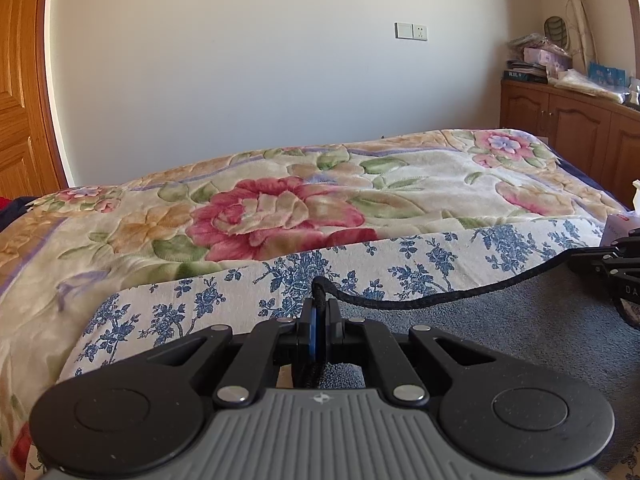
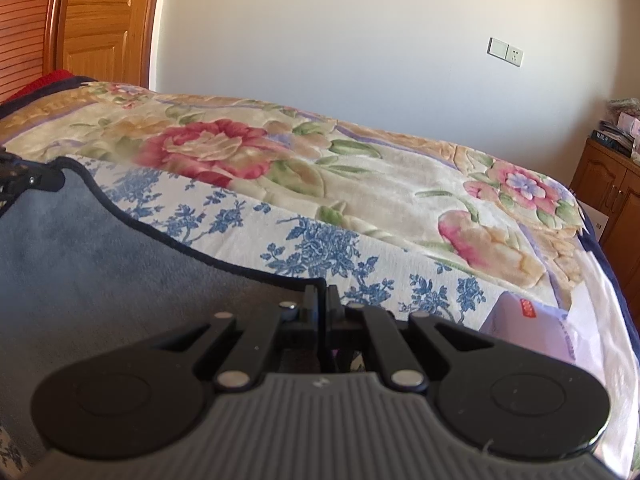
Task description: Fold towel
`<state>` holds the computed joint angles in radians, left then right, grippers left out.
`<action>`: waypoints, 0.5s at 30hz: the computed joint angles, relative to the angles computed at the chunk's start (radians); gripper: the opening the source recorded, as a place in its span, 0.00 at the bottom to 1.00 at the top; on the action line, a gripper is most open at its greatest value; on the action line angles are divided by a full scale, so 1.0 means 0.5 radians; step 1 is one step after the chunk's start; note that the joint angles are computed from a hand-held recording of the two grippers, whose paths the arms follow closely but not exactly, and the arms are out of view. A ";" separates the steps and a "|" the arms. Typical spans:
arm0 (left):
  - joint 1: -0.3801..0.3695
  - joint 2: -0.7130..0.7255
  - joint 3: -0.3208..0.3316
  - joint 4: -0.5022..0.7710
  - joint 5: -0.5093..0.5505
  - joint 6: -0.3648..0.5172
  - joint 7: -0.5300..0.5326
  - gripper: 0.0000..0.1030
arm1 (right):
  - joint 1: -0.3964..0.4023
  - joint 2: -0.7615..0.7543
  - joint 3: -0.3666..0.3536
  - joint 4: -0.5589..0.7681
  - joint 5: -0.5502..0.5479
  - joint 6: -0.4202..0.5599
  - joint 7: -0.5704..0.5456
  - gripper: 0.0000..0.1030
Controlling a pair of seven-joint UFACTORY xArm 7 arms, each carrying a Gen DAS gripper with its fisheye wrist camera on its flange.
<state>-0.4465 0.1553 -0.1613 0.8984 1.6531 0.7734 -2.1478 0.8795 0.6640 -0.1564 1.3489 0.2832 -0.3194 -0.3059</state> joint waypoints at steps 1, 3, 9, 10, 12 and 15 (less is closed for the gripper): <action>0.001 0.004 0.001 0.001 0.000 -0.004 0.002 0.05 | -0.002 0.003 0.003 0.000 -0.001 -0.001 0.000 0.04; 0.001 0.014 0.003 0.000 -0.001 -0.002 0.009 0.05 | -0.005 0.009 0.004 0.004 0.003 -0.002 0.004 0.04; 0.001 0.043 0.011 0.012 -0.014 -0.006 0.026 0.05 | -0.007 0.016 0.005 0.013 0.000 0.015 0.016 0.04; 0.003 0.045 0.014 0.014 -0.015 -0.013 0.029 0.06 | -0.001 0.019 -0.002 0.013 0.002 0.009 0.020 0.04; -0.004 0.049 0.013 0.017 -0.029 0.003 0.032 0.09 | 0.016 0.018 -0.019 0.009 0.018 0.005 0.024 0.05; -0.014 0.039 0.012 0.006 -0.041 0.018 0.021 0.11 | 0.040 0.002 -0.040 -0.022 0.052 -0.033 0.026 0.14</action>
